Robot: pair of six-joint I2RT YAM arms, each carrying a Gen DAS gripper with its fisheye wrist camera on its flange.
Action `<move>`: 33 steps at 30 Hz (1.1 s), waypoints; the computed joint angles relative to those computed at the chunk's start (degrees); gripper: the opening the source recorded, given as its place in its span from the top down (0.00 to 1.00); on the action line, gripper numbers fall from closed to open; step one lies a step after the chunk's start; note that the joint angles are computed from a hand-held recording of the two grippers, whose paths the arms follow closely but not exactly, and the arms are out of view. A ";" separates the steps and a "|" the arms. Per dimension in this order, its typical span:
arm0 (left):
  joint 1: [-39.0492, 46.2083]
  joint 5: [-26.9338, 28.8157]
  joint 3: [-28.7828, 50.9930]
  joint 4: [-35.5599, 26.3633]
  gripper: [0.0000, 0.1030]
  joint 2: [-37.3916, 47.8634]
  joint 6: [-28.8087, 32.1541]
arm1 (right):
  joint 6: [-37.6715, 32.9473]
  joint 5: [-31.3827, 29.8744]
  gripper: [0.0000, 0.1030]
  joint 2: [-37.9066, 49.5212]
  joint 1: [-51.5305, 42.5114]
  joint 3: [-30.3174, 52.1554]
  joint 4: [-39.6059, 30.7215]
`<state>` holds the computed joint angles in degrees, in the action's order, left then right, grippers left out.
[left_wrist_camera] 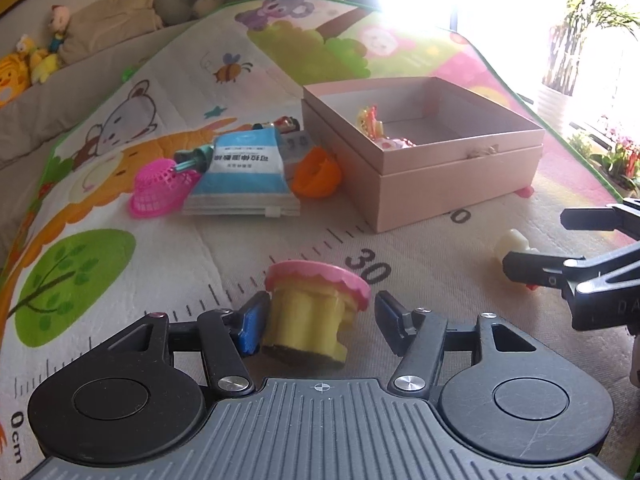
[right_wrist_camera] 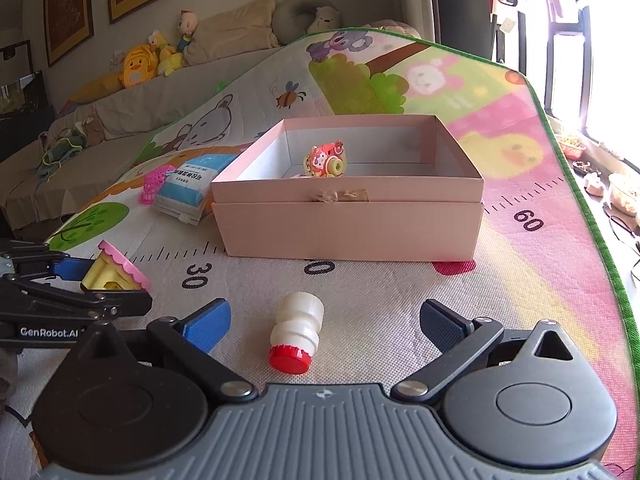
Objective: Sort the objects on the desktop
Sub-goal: 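Grasp the pink-lidded yellow stamp with the left tool and lift it, then lower the stamp and the bottle into the pink box and open both tools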
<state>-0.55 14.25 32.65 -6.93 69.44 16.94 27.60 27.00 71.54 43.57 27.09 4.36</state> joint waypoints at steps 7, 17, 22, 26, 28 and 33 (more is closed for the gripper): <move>1.56 1.60 0.13 -0.44 0.42 -0.05 1.61 | -1.71 -3.29 0.20 3.77 -1.12 4.66 -5.38; 5.62 9.05 -3.34 -8.79 0.43 -15.50 4.52 | -4.83 -10.35 0.76 -0.50 -0.92 10.44 -18.84; 1.20 9.96 0.81 -8.20 0.43 -20.75 1.01 | -8.36 -6.91 0.76 -15.21 -0.55 12.96 -27.88; -8.21 4.77 5.03 1.53 0.43 -17.50 -1.66 | -12.94 -7.11 0.76 -20.87 -5.91 19.08 -30.71; -13.00 1.44 7.78 6.28 0.43 -12.51 -3.03 | -15.95 -8.13 0.76 -20.50 -10.46 21.73 -29.22; -19.80 -3.52 14.96 19.37 0.42 5.45 -4.77 | -19.17 -15.46 0.76 -12.10 -22.45 28.40 -25.39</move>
